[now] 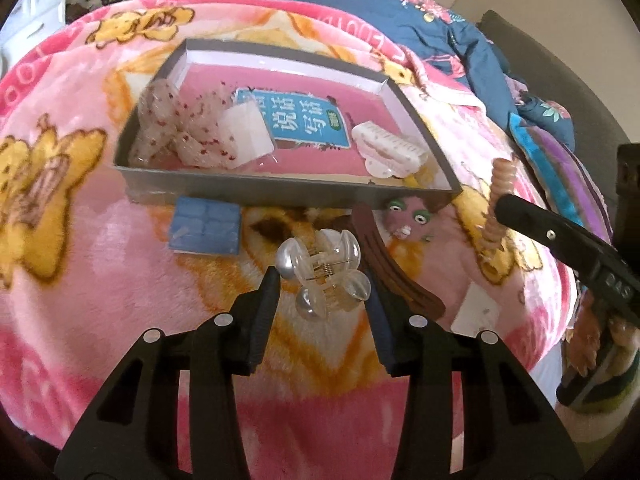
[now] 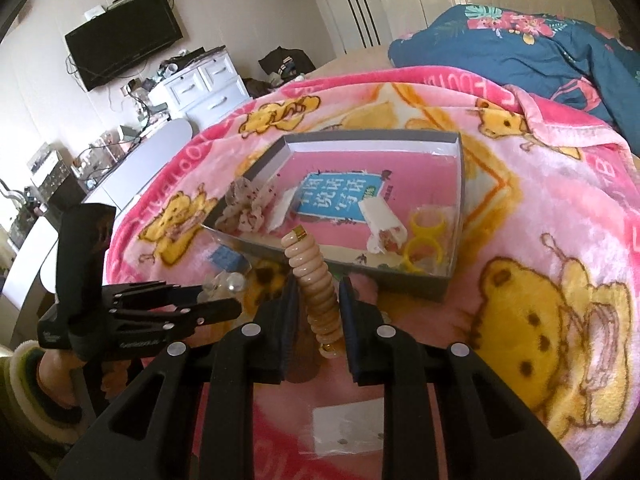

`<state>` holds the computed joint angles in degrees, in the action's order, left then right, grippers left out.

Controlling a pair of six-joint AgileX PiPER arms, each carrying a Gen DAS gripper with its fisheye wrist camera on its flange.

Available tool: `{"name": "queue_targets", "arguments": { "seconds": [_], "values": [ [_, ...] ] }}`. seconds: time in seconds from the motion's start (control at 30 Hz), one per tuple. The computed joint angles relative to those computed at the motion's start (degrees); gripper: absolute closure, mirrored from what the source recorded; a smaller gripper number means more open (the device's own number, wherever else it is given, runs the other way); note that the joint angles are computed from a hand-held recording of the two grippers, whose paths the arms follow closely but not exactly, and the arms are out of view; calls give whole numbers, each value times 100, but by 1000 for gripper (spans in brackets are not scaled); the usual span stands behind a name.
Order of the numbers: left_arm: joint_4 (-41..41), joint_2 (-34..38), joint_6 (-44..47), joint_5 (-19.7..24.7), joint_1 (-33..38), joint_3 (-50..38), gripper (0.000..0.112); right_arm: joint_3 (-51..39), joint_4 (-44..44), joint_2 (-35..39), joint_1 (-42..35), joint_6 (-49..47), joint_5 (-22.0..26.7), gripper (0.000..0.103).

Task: Organize jewelry
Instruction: 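Grasp the pearl claw clip with the left tool while the right grasps the beige coiled hair tie, then carry the pearl clip with the left and the coiled tie with the right over the grey box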

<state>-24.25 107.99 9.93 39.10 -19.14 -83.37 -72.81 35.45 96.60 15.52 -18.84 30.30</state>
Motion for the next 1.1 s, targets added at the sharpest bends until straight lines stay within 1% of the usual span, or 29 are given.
{"name": "queue_targets", "arguments": {
  "seconds": [0.23,0.47,0.83,1.1],
  "values": [
    [118,-389,43,59,229,98,78,-373,22,83,155,143,75,83],
    [337,-490,-17,141,516,-137,78,-1028,-214,347,394,506,194,83],
    [531,-184,1,424,758,-941,78,-2006,-554,856,488,982,416,83],
    [530,153,-33,558,656,-1492,78,-2445,-696,1105,369,1223,483,83]
  ]
}}
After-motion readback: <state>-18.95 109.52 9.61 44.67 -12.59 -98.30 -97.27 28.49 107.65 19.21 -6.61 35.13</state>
